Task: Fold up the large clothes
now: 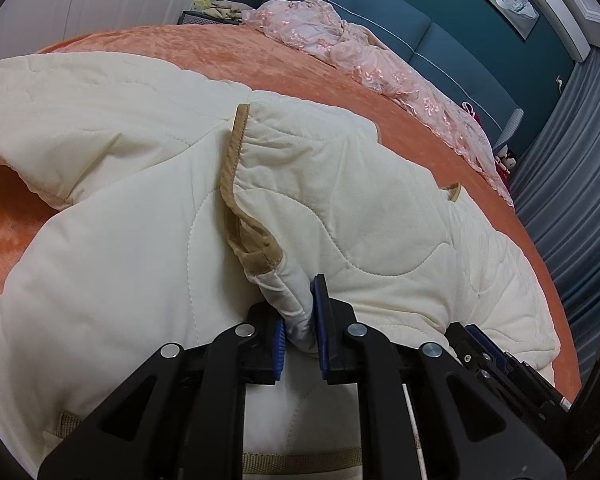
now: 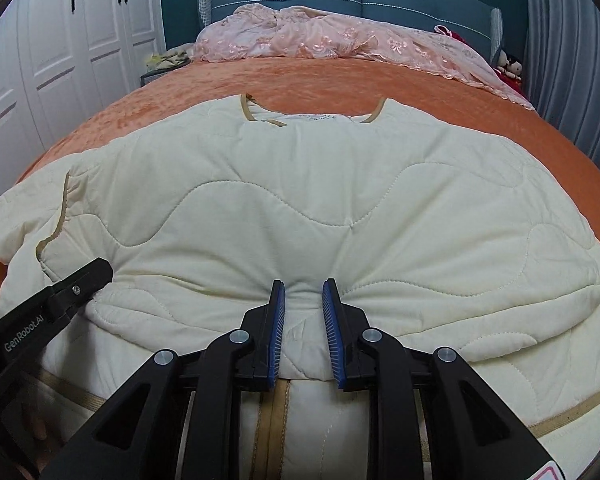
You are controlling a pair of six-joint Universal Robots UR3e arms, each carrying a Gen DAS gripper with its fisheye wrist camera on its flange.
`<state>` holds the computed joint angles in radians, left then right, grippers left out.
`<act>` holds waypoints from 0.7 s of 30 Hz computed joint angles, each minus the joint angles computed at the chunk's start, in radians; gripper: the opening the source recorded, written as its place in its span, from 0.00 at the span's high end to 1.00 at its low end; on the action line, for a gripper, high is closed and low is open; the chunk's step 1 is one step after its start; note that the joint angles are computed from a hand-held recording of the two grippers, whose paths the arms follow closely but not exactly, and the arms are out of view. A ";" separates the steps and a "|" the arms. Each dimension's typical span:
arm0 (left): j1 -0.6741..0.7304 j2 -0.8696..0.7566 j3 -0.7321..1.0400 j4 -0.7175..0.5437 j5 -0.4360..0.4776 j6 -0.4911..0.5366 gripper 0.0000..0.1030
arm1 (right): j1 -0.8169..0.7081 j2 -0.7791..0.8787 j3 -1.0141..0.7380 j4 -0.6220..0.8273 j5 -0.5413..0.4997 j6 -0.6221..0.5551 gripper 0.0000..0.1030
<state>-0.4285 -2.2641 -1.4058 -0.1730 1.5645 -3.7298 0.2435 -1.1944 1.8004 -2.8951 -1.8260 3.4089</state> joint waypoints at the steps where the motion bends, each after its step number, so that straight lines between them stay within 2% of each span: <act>1: 0.005 0.007 -0.007 0.001 -0.010 -0.004 0.88 | 0.006 0.004 -0.005 0.001 -0.011 -0.002 0.79; 3: 0.027 0.044 -0.046 0.005 -0.061 -0.026 0.85 | 0.012 0.015 -0.020 0.008 -0.022 -0.003 0.79; 6: 0.069 0.186 -0.195 0.015 -0.106 -0.045 0.69 | 0.004 0.007 -0.014 0.010 -0.008 -0.003 0.79; 8: 0.116 0.345 -0.372 0.082 -0.099 -0.027 0.47 | -0.001 0.000 -0.002 -0.003 0.001 -0.001 0.80; 10: 0.205 0.517 -0.537 0.115 -0.106 0.029 0.32 | -0.001 0.001 0.003 -0.012 0.000 0.001 0.80; 11: 0.265 0.599 -0.597 0.092 -0.107 0.072 0.26 | -0.002 0.001 0.005 -0.016 0.002 0.002 0.80; 14: 0.499 0.769 -0.677 -0.082 -0.148 0.200 0.25 | -0.005 -0.001 0.010 -0.022 0.006 0.002 0.80; 16: 0.665 0.808 -0.697 -0.167 -0.171 0.249 0.25 | -0.008 -0.003 0.015 -0.026 0.008 -0.002 0.80; 18: 0.819 0.803 -0.692 -0.225 -0.201 0.267 0.26 | -0.010 -0.005 0.017 -0.027 0.011 -0.002 0.80; 21: 0.986 0.749 -0.673 -0.241 -0.271 0.248 0.27 | -0.010 -0.005 0.017 -0.030 0.014 0.001 0.80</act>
